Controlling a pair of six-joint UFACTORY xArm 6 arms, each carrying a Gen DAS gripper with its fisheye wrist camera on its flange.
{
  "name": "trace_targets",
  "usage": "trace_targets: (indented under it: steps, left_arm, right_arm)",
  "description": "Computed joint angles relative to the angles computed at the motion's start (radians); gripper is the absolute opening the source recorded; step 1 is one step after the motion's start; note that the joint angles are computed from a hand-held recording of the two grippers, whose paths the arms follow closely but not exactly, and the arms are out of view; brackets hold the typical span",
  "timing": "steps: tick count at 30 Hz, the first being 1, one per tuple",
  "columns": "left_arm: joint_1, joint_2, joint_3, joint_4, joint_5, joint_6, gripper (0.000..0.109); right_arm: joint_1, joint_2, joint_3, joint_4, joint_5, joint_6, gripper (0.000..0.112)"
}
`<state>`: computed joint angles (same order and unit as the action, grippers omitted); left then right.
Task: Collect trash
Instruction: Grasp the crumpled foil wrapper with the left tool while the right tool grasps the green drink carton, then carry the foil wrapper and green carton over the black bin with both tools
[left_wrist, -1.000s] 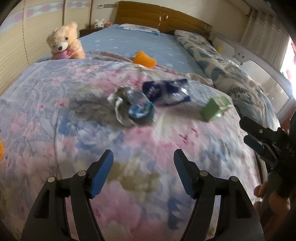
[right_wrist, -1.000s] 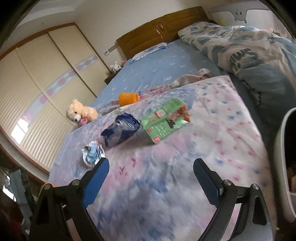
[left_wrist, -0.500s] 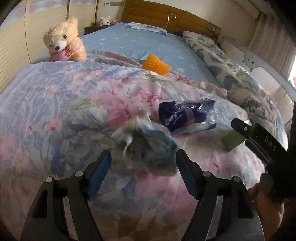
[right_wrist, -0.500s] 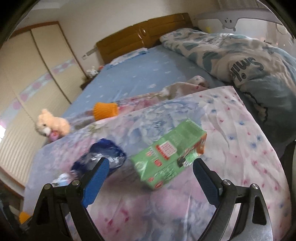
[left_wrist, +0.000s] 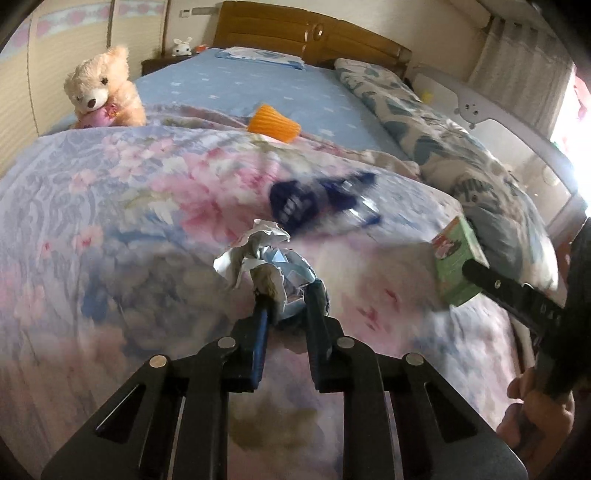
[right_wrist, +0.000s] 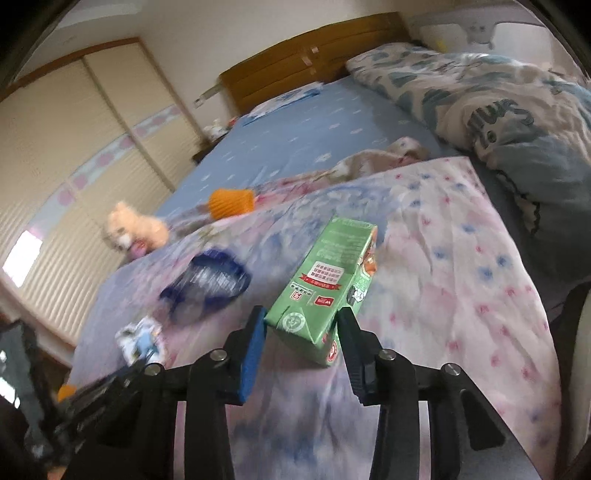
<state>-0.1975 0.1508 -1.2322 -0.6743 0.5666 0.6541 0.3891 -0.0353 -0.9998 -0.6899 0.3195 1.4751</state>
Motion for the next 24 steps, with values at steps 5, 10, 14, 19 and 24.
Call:
trace_targets:
  steps: [5,10,14,19,24]
  left_arm:
    - [-0.01,-0.097,0.104,-0.042,0.048,0.04,0.017]
    - [-0.026,-0.17,0.183,-0.06,0.073,0.066,0.017]
    - [-0.038,-0.208,0.228,-0.058,0.075,0.066,0.017]
    - [-0.036,-0.219,0.237,-0.05,0.078,0.06,0.017]
    - [-0.035,-0.229,0.244,-0.045,0.085,0.05,0.017]
  right_arm:
    - [0.048,-0.121,0.126,0.117,-0.011,-0.151,0.04]
    - [0.095,-0.223,0.218,0.183,0.028,-0.222,0.038]
    - [0.107,-0.26,0.241,0.133,0.084,-0.133,0.042]
    - [0.091,-0.243,0.223,0.03,0.059,0.051,0.081]
    - [0.07,-0.17,0.165,-0.029,0.067,0.136,0.077]
